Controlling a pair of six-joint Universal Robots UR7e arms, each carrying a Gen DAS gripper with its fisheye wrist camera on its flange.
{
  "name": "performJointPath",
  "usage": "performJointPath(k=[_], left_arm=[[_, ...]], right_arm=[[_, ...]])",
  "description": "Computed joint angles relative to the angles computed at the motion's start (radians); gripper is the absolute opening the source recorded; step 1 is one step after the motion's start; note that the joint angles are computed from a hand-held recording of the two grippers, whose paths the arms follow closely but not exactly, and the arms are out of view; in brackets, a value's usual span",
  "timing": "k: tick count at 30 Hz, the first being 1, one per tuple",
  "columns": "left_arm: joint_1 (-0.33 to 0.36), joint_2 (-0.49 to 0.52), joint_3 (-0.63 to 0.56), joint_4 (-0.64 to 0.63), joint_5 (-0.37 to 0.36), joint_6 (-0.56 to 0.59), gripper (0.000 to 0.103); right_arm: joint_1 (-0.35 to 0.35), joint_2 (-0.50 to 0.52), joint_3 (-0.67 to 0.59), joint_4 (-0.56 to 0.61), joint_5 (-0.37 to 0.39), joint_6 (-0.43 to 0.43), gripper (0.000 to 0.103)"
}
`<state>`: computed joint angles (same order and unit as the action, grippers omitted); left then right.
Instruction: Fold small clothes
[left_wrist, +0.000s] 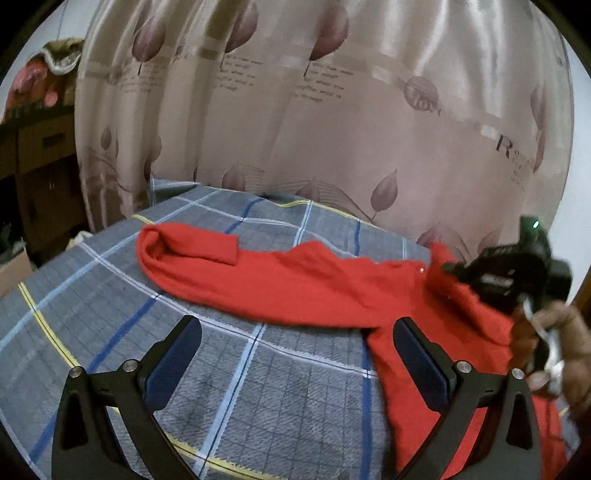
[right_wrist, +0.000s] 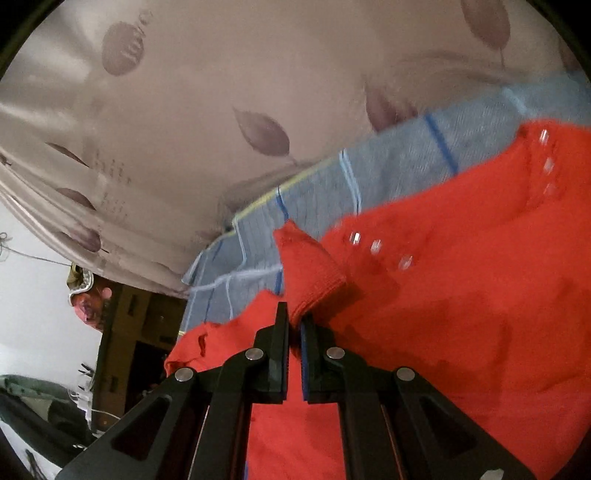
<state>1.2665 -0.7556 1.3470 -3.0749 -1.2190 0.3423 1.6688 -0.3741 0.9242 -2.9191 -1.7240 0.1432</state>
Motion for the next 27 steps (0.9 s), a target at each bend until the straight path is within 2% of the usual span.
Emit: performJointPath(k=[5, 10, 12, 13, 17, 19, 20, 22, 23, 25, 27], left_arm=[[0.011, 0.001, -0.016, 0.040, -0.024, -0.047, 0.103], [0.017, 0.002, -0.028, 0.066, -0.026, -0.089, 0.103], [0.021, 0.003, -0.033, 0.077, -0.026, -0.110, 0.103], [0.025, 0.002, -0.038, 0.089, -0.032, -0.122, 0.103], [0.058, 0.005, -0.105, 0.232, -0.091, -0.227, 0.103], [0.074, 0.016, -0.167, 0.321, -0.073, -0.303, 0.103], [0.077, 0.021, -0.188, 0.339, -0.054, -0.311, 0.103], [0.073, 0.033, -0.238, 0.361, 0.014, -0.272, 0.103], [0.066, 0.046, -0.270, 0.352, 0.066, -0.213, 0.103], [0.044, 0.091, -0.335, 0.277, 0.188, -0.008, 0.103], [0.032, 0.147, -0.419, 0.242, 0.240, 0.202, 0.103]], right_arm=[[0.016, 0.079, -0.129, 0.093, -0.042, -0.037, 0.006], [0.027, 0.120, -0.172, 0.150, -0.102, -0.094, 0.012], [0.029, 0.122, -0.173, 0.182, -0.109, -0.124, 0.025], [0.030, 0.112, -0.157, 0.190, -0.104, -0.136, 0.029], [0.035, 0.033, 0.000, 0.070, -0.033, -0.188, 0.039], [0.040, -0.013, 0.089, 0.004, -0.020, -0.227, 0.055], [0.042, -0.047, 0.157, -0.042, -0.010, -0.257, 0.067], [0.050, -0.102, 0.273, -0.123, -0.022, -0.315, 0.069], [0.051, -0.121, 0.315, -0.144, -0.031, -0.337, 0.070], [0.053, -0.159, 0.405, -0.191, -0.063, -0.374, 0.072], [0.048, -0.185, 0.479, -0.227, -0.108, -0.382, 0.072]])
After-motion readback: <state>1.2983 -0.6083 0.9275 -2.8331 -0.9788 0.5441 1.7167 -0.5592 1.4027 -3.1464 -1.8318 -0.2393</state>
